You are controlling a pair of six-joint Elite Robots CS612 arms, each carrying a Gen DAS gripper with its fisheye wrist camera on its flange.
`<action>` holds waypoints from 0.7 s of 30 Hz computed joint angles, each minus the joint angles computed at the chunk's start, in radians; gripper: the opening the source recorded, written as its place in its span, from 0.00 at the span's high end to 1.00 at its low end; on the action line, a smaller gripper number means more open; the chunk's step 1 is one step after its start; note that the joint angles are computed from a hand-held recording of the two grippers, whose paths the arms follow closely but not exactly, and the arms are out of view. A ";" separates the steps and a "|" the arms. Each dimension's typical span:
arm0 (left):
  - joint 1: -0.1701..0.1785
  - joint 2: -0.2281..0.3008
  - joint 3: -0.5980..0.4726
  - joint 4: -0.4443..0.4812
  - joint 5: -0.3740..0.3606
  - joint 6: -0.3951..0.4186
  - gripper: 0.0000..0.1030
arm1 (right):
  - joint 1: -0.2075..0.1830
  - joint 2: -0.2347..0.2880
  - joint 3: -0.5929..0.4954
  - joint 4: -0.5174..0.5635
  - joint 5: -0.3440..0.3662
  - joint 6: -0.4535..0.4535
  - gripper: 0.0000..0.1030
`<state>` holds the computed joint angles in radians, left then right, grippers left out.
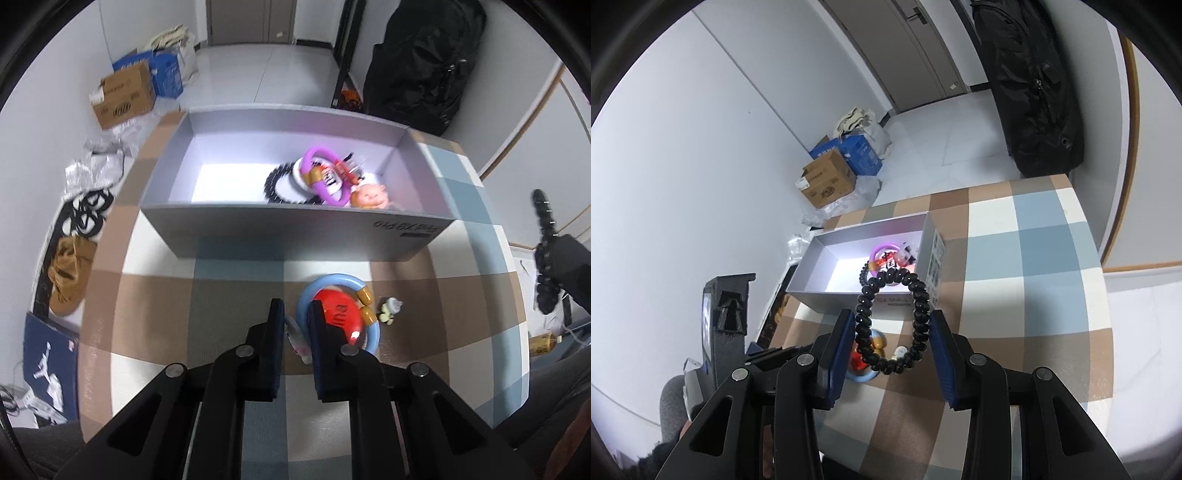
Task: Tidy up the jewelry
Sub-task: 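Grasp the black beaded bracelet with the right gripper and lift it, then carry the bracelet into the box with the right gripper while the left gripper grasps the blue ring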
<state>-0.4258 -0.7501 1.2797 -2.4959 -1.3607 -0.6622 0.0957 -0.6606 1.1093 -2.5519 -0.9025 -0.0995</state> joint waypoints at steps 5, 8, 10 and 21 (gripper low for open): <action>-0.004 -0.015 0.022 -0.054 0.004 0.017 0.91 | 0.004 -0.004 0.006 0.001 -0.006 -0.018 0.61; 0.003 -0.022 0.035 -0.089 -0.010 0.009 0.91 | 0.003 -0.001 0.002 0.004 -0.008 -0.013 0.61; 0.005 -0.027 0.041 -0.106 -0.009 0.001 0.91 | 0.003 0.000 -0.001 0.007 -0.008 -0.011 0.61; 0.020 -0.038 0.062 -0.236 -0.012 -0.031 0.91 | 0.016 0.015 -0.030 0.000 -0.009 -0.017 0.62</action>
